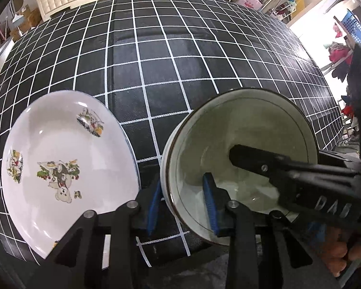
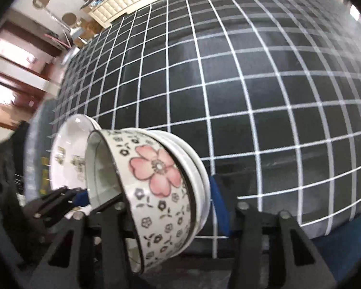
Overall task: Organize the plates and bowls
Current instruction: 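Lift the nested bowl stack and carry it toward the plate stack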
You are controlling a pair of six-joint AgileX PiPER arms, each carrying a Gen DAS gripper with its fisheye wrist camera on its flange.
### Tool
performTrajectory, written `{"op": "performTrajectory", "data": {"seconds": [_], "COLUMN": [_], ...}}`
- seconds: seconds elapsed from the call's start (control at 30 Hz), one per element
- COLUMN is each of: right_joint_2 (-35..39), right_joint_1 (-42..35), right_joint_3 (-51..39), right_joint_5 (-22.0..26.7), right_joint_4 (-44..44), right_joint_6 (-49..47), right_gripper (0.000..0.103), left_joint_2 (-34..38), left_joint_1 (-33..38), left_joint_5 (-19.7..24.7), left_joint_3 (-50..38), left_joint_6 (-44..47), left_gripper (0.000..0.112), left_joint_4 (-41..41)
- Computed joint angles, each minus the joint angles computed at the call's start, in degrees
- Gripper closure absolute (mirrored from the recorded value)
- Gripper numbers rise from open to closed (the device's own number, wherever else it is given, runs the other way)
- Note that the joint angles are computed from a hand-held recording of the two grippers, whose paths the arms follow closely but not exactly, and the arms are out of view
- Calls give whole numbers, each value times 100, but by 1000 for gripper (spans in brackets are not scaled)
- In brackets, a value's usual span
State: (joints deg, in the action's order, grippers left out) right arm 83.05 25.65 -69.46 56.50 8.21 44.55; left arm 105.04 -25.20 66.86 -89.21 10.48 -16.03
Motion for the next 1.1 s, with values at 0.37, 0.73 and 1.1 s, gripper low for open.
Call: {"op": "performTrajectory", "data": {"seconds": [0.37,0.73,1.1], "right_joint_2": [-613,-850,-603], "right_joint_1": [-1065,-1196,-809], "right_joint_3": [1292,1444,1010], "right_joint_5": [-943,-868,-656], "right_joint_4": [2129,2203,1727], "right_joint_6": [-2019,-2078,-714], "right_gripper": [56,56,50], "left_joint_2": [-93,-181,-42], "left_joint_1": [221,67,-546], "left_joint_5": [150,219,82], "left_joint_3": [23,-21,-185], "left_joint_6": [22,-270,-781], "left_gripper": [80,75,70], "left_joint_4": [-253,-51,353]}}
